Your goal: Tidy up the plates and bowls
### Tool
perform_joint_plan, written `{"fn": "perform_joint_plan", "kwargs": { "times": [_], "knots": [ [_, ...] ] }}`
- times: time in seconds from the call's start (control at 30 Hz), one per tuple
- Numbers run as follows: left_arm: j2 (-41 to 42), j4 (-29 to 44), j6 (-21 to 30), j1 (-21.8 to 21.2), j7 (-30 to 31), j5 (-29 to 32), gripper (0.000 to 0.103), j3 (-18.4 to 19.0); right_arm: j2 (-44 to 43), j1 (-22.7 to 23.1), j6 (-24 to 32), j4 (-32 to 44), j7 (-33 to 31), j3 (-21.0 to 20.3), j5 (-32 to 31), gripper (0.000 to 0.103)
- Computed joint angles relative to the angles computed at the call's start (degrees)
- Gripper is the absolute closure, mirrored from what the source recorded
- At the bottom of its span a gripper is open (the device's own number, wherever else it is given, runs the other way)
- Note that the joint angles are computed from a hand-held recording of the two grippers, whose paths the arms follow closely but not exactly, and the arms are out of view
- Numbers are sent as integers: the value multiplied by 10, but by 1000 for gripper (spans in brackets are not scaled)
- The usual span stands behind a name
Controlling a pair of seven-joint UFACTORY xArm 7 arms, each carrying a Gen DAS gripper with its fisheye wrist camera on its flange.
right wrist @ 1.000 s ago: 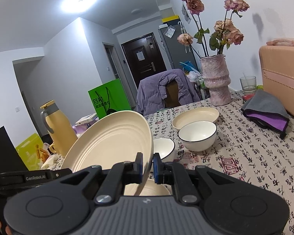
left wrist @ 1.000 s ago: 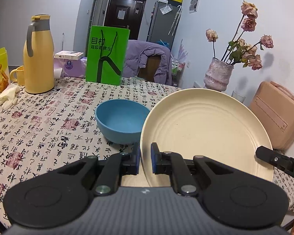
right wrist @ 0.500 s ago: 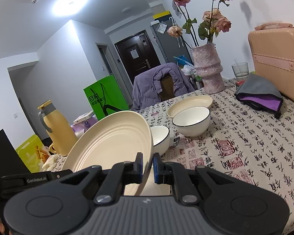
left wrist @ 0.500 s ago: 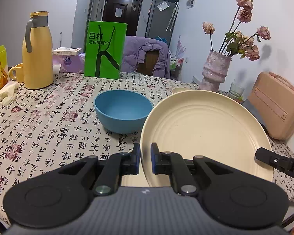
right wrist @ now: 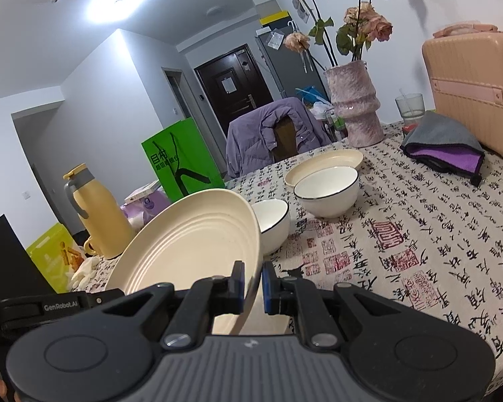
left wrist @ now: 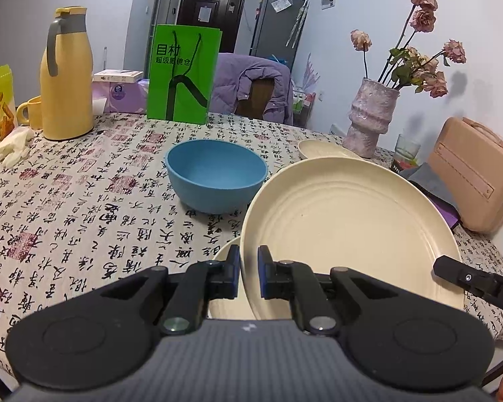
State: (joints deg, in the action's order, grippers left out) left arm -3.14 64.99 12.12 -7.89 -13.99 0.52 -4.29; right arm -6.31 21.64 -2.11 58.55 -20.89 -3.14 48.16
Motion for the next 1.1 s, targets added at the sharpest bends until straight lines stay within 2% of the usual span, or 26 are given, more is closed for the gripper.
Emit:
{"fn": "perform_joint_plan", "kwargs": {
  "times": [0.17, 0.3, 0.53, 0.73, 0.87, 1.1],
  "knots": [
    [4, -1, 1, 3, -11, 13, 93, 1, 9, 5, 6, 6, -29, -1, 32, 93],
    [9, 2, 3, 4, -13, 17, 93, 2, 19, 3, 13, 18, -92, 4, 102, 92],
    [20, 10, 8, 4, -1, 7, 93, 4, 36, -41, 23, 32, -99, 45, 114, 92],
    [24, 11, 10, 4, 22, -13, 93, 6, 42, -63, 30, 35, -78, 63, 92, 92],
    [27, 11, 9, 6, 8, 5, 93, 6, 48, -72, 33, 38, -58, 70, 70, 92],
    [36, 19, 13, 7, 23, -8, 93, 7, 61, -86, 36, 43, -28, 82, 37, 92]
  ]
}}
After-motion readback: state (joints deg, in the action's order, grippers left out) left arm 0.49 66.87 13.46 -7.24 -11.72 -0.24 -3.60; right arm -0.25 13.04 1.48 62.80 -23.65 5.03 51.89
